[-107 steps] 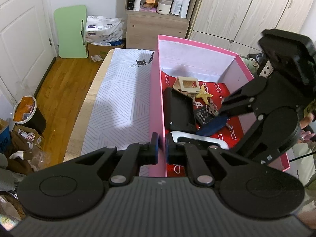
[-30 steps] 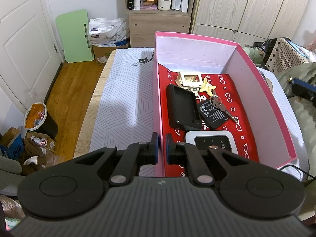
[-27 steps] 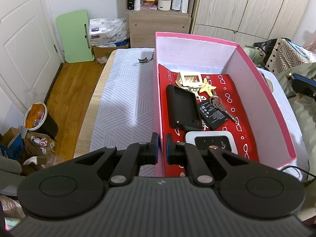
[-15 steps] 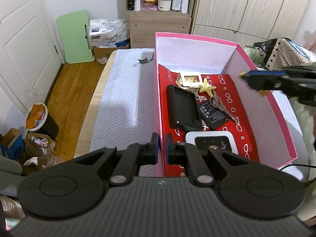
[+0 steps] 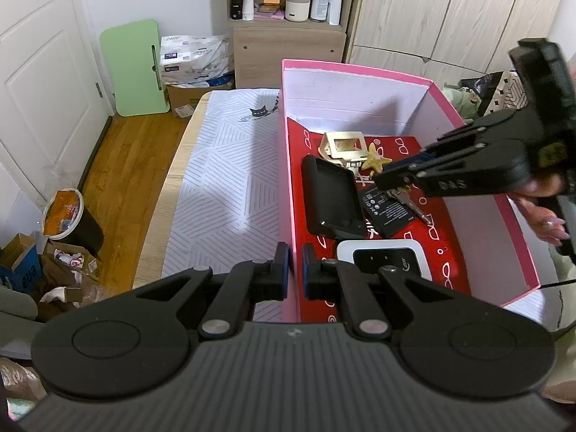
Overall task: Organize rigid objects
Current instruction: 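Carry the AA battery into the pink box and release it, then move the right tool to the grey labelled router and grasp it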
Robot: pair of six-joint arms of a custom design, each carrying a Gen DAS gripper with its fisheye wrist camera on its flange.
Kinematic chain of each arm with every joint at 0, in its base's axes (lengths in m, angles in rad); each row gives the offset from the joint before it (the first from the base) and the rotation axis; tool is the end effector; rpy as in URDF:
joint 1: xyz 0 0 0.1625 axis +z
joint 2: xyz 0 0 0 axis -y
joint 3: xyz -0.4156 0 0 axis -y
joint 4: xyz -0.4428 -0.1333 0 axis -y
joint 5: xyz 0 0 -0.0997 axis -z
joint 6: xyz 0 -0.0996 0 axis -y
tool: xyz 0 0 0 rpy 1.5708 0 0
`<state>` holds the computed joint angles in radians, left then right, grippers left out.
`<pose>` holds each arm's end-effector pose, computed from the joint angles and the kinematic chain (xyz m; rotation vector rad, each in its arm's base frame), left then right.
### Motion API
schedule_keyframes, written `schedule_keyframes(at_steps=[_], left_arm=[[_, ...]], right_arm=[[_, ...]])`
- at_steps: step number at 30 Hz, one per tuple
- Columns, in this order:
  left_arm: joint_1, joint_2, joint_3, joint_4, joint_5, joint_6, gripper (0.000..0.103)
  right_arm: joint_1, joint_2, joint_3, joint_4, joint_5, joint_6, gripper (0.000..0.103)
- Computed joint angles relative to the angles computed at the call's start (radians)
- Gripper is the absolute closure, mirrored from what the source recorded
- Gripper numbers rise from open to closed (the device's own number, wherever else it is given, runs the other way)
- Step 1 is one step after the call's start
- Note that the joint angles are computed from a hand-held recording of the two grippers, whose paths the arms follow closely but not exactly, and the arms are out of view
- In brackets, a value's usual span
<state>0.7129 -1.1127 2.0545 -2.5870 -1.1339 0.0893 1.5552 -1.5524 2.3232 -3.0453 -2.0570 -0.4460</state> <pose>-0.3016 -0.4927 0.0946 1.2322 2.4541 -0.3233 0.0796 -0.4596 0.2669 0.3019 -2.4140 0.7285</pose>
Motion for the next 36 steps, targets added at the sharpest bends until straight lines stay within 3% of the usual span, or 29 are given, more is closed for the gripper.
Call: schedule_keyframes(at_steps=[8, 15, 21, 26, 32, 36], left_arm=[[0.000, 0.000, 0.002, 0.000, -0.002, -0.001, 0.096], [0.000, 0.002, -0.002, 0.006, -0.004, -0.003, 0.096], [0.001, 0.003, -0.003, 0.004, -0.004, -0.001, 0.096], [0.000, 0.003, -0.003, 0.004, -0.002, -0.001, 0.096], [0.000, 0.004, -0.007, 0.011, 0.002, -0.005, 0.096], [-0.003, 0.005, -0.009, 0.015, 0.009, -0.009, 0.096]], right_arm=[[-0.014, -0.071, 0.039, -0.046, 0.079, 0.015, 0.084], [-0.019, -0.257, 0.157, -0.124, 0.158, 0.005, 0.081], [-0.049, -0.440, 0.265, -0.200, 0.157, 0.002, 0.079], [-0.144, -0.557, 0.343, -0.239, 0.205, -0.005, 0.079], [-0.349, -0.671, 0.440, -0.236, 0.385, -0.059, 0.078], [-0.398, -0.591, 0.451, -0.379, 0.337, -0.072, 0.073]])
